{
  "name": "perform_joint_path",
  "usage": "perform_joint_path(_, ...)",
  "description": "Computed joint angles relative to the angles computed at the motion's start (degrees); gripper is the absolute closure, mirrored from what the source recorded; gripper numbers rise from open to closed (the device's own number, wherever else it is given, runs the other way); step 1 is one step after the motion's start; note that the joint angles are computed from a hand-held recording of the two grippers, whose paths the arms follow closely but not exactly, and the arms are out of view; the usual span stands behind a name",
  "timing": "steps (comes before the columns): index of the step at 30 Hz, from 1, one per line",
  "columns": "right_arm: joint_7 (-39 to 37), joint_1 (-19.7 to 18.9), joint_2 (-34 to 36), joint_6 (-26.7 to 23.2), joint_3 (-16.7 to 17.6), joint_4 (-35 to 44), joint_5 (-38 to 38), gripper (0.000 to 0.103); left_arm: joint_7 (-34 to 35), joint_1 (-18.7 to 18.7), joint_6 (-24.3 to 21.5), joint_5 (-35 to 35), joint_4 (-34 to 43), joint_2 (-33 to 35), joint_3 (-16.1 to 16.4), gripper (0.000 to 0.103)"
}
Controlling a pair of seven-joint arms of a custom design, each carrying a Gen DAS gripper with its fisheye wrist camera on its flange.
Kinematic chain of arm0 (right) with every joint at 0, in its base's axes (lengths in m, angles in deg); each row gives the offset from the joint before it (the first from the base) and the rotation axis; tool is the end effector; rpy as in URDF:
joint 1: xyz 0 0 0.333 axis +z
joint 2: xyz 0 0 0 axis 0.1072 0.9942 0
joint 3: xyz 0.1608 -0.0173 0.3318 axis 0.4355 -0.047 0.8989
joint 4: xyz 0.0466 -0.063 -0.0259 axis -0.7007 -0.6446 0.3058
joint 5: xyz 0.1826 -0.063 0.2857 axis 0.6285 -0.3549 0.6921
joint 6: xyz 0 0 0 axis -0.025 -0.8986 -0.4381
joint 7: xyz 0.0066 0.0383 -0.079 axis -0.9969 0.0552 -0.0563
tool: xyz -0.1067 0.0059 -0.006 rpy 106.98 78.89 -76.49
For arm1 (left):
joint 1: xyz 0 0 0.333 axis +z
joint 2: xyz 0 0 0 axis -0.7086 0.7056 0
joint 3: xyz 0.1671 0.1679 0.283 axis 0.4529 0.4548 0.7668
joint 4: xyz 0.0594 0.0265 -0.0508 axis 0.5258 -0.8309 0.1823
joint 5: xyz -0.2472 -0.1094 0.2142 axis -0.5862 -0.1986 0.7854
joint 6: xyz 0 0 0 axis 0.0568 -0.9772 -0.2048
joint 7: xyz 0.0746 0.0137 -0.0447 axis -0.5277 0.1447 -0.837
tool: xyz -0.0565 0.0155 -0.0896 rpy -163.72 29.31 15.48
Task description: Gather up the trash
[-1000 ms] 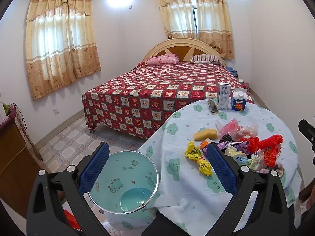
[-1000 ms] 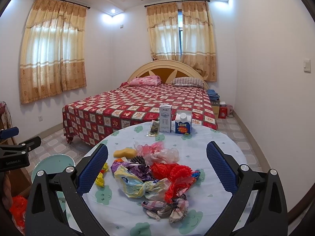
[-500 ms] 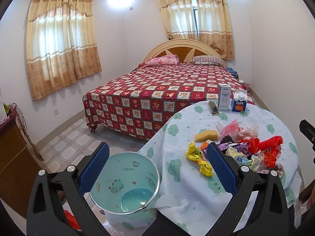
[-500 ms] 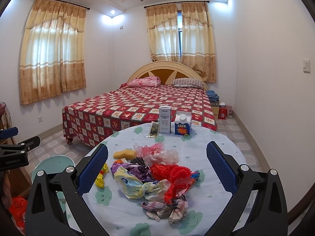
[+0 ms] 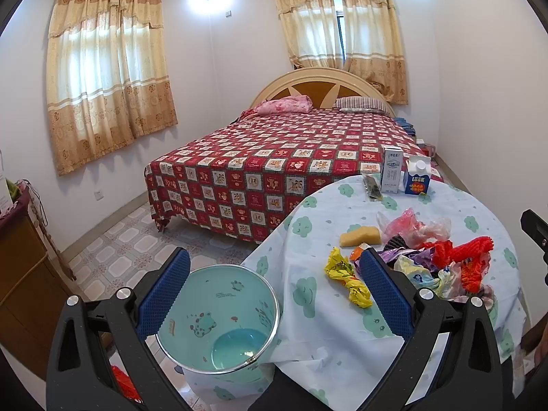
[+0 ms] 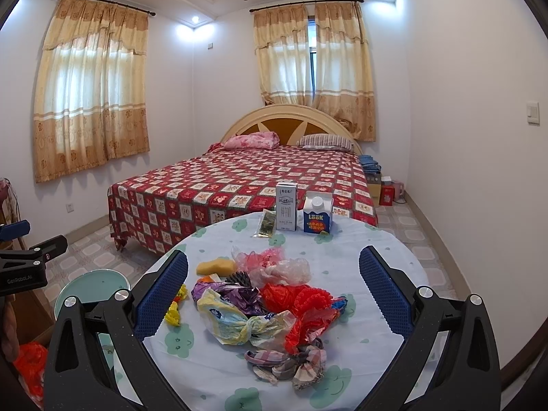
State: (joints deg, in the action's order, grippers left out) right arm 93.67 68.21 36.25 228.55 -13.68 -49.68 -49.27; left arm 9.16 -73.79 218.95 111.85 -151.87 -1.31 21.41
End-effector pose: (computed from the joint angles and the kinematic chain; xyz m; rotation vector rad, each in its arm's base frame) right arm 0.6726 0.4188 0.4400 -1.4460 1.3848 -0.9903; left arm 0.6766 -0.3469 0.4531 -1.5237 1.4955 -0.7888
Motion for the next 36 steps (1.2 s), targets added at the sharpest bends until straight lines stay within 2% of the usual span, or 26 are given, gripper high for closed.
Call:
perform_joint_path(29,0.3,-0.4,0.1,-0.1,0.4,0.2,-0.1,0.005,-0.1,0.1,0.0,0.1,-0.2,-0.3,0.1,0.006)
perform_joint_path(36,2.4,-1.0,2.3,-2.5,-0.8,2.4,-1.0,0.005,1.7,0.9,-0.5,-1.5,0.3,0.7,-0.4,0.006)
